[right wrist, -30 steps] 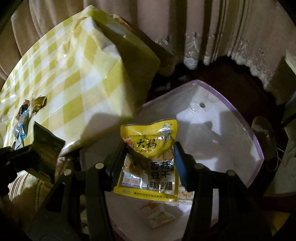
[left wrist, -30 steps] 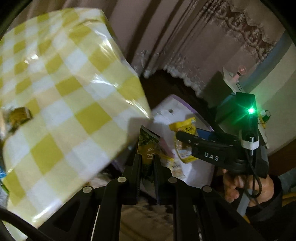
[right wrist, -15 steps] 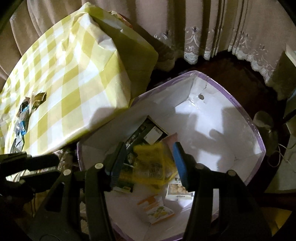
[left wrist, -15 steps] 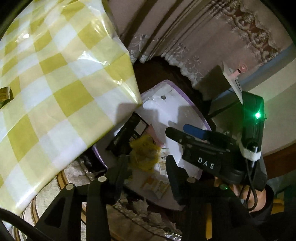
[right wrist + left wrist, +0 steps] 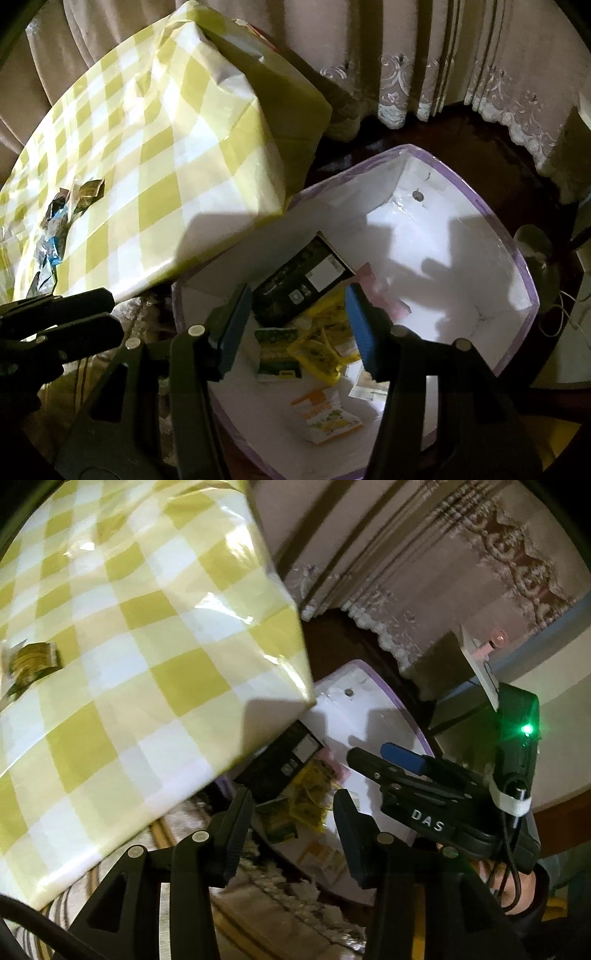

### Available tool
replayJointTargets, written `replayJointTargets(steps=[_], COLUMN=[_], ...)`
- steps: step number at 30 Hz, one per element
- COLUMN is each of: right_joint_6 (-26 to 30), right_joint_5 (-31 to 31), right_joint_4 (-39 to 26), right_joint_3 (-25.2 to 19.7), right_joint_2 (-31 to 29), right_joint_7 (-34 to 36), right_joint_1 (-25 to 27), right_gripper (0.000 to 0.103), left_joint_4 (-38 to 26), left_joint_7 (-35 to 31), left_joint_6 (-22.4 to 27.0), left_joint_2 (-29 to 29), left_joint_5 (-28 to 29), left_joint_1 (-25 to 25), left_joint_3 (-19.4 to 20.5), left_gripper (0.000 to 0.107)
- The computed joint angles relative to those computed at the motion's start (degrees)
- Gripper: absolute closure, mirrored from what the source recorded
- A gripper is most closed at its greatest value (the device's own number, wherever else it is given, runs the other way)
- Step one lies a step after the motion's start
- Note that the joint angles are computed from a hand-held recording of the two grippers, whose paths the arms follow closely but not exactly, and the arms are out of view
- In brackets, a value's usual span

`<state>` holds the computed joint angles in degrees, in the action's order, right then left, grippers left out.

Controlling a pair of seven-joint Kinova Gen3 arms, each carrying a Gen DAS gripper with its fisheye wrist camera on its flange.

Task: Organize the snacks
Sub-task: 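Carry both packets over the white box and open both grippers to drop them, then move both grippers back over the remaining snacks on the table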

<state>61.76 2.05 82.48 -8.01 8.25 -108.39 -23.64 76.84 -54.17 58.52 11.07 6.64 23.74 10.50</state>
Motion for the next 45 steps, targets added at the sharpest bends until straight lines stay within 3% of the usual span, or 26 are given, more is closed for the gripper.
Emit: replayJointTargets(steps=[10,17,29,36,41,45], right_joint_6=[0.75,1.11,1.99,2.79,3.27,3.83], right_joint_5=[1.41,-0.59,1.30,2.00,3.15,4.22], right_joint_4=[-2.52,-4.19,-8.74,-11.87,-14.21,-16.76], right_joint_3=[-1.25,-1.70,-2.43,-2.57,-2.47,-2.38], right_joint_2=[1.41,2.79,5.86,7.95,9.52,11.12], right_joint_7=[0.34,1.60,2.46,3.62,4.86,6.47], right_joint_1=[-3.30,-4.48,-9.25,-12.01,-14.10,-15.81], right_gripper=[0.044,0.043,0.037,0.034,0.031,0.026], left_joint_4=[5.75,12.07,22.31,25.78,25.62,24.71], left_joint_7=[6.75,9.67,11.16,5.56,-1.51,-5.53], left_joint_6=[-0.30,-0.10,3.28,3.62,5.06,6.12], left_joint_2=[-5.29,-11.60,-24.50,-29.52,-28.64,-26.42], left_joint_5=[-4.28,-5.74,-8.19,-9.38,-9.12,-11.65], left_joint_1=[-1.59,-5.04,-13.15,-17.06,-18.14,-18.42], left_joint_3=[-1.44,-1.51,-1.64,-2.79,-3.71,-2.17], left_gripper=[0.061,0.057,0.047,0.034,0.029,0.029])
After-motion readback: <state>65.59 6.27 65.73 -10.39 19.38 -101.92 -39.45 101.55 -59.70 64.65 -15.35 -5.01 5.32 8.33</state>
